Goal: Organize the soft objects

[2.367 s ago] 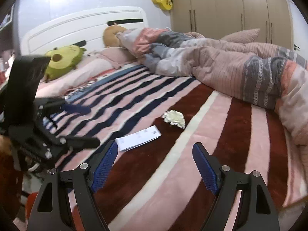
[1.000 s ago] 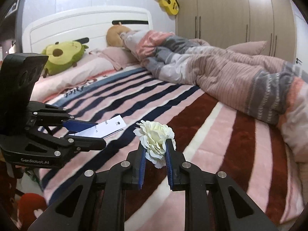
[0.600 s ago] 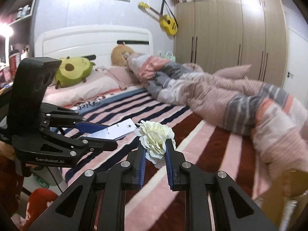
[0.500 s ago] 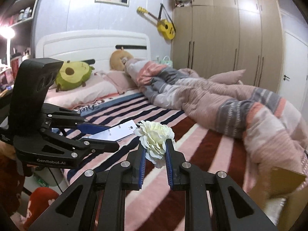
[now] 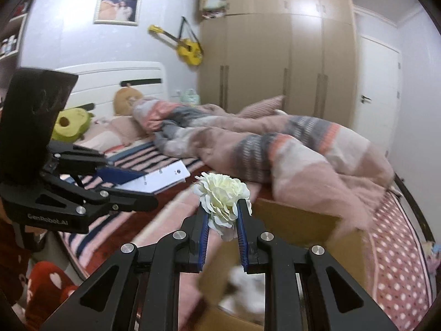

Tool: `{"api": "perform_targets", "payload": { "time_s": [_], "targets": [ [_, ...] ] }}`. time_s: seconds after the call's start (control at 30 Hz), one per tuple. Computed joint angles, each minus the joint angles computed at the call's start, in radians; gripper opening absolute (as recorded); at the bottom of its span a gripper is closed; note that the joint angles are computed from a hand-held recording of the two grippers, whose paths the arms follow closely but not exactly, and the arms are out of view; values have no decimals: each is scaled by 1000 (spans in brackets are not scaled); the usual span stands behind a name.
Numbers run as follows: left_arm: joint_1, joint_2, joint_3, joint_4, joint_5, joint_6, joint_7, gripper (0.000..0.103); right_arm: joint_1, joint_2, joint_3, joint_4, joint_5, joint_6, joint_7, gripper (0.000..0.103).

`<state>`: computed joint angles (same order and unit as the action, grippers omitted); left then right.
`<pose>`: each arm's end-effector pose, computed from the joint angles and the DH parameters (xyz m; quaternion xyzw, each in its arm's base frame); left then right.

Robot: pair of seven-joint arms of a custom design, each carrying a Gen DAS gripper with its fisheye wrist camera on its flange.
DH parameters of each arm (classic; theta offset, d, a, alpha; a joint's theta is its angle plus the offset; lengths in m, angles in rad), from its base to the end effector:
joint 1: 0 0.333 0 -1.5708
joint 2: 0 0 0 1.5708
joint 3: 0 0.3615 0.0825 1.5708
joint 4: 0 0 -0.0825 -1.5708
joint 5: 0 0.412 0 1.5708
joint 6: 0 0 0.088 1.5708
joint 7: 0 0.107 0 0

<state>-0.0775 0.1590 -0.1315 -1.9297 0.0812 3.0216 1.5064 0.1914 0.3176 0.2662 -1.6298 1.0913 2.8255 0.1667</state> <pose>0.6607 -0.1405 0.5523 -0.5623 0.6935 -0.3506 0.2829 0.6869 0.2577 0.5533 -0.8033 0.2822 -0.2182 0.4769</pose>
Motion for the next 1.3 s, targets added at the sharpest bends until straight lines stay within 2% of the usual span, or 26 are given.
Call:
{"api": "perform_targets", "payload": {
  "time_s": [0.13,0.2,0.4,0.47,0.53,0.57,0.77,0.8,0.87,1.0,1.07,1.17,1.23,1.3],
  "targets": [
    [-17,108,-38,151,-15,-69,48,30,-12,18,-40,2,-82,5,63,14],
    [-35,149,-37,207,-9,-98,58,30,-22,31,-50,2,-131,1,98,15],
    [-61,263,-42,353,-17,-176,91,30,-51,75,-44,7,-253,-4,161,16],
    [-69,293,-36,390,-16,-197,91,30,-58,90,-40,12,-289,4,184,21],
    [-81,311,-26,415,-8,-214,83,30,-74,102,-24,15,-305,6,192,34],
    [-85,321,-23,428,-3,-223,82,32,-86,107,-12,18,-302,7,186,37],
    [-89,365,-20,478,4,-252,95,42,-107,121,9,25,-322,2,196,38],
    [-89,367,-20,480,3,-253,95,45,-106,121,10,25,-328,2,201,38],
    [-85,368,-22,478,-3,-242,92,57,-110,121,16,25,-332,2,202,38],
    [-84,342,-13,439,-3,-198,74,69,-125,117,32,25,-313,-17,190,40],
    [-79,321,-13,407,-7,-168,63,78,-137,114,45,30,-285,-39,169,45],
    [-74,273,-6,336,-11,-104,35,86,-151,108,59,38,-220,-81,122,58],
    [-94,240,28,288,12,-59,-10,93,-147,101,56,40,-179,-92,100,65],
    [-148,201,108,232,78,-11,-102,99,-139,92,50,41,-141,-97,79,71]
  ]
}}
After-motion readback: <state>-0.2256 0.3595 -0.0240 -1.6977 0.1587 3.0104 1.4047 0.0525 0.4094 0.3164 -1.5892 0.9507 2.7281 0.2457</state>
